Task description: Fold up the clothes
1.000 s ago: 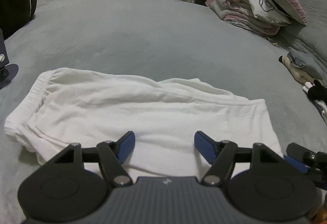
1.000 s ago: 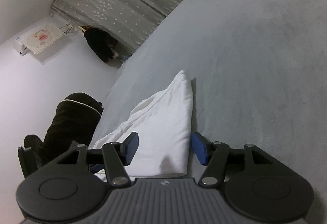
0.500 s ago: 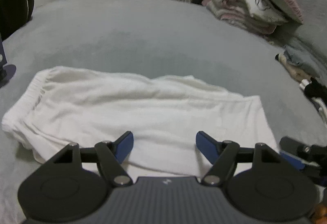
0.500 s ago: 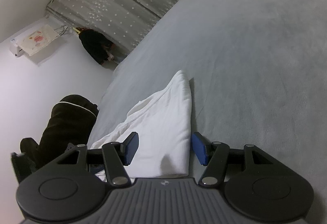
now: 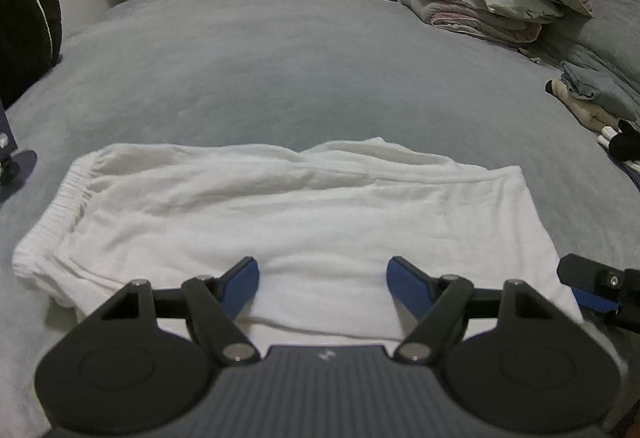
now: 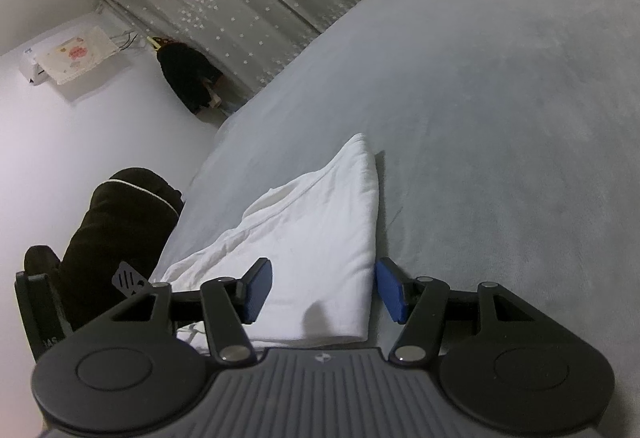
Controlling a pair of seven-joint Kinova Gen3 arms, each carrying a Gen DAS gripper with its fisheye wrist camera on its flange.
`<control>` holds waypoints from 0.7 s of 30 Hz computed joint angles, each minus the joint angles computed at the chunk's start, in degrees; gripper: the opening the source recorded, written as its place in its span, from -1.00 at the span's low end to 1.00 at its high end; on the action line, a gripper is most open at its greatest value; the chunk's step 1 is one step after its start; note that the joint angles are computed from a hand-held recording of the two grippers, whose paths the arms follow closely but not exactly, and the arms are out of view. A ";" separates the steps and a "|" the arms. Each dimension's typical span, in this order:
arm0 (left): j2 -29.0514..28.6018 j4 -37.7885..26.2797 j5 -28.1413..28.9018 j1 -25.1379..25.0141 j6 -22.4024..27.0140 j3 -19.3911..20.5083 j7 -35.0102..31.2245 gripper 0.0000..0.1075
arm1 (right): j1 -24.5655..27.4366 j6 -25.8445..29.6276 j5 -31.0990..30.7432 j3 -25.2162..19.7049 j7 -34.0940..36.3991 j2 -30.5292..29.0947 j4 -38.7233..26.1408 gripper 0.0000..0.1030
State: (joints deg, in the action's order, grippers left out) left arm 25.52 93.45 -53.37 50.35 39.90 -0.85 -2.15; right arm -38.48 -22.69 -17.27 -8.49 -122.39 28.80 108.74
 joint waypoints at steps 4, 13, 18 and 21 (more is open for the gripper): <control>-1.96 2.64 -5.17 1.29 -0.20 -1.14 3.71 0.41 | 1.43 -1.77 1.50 -1.43 -1.51 0.34 0.89 0.11; -4.14 6.47 -3.34 -2.57 -8.28 -0.36 7.04 0.38 | -0.96 -1.42 0.13 1.00 0.03 0.06 0.95 0.12; -4.29 7.11 -3.32 -3.66 -11.39 0.17 7.31 0.39 | -1.88 -2.24 -1.39 1.40 2.10 0.13 1.21 0.13; -1.90 3.68 -0.14 -3.22 -6.75 1.39 1.01 0.40 | -3.23 -2.53 -2.26 2.45 4.89 0.15 1.41 0.13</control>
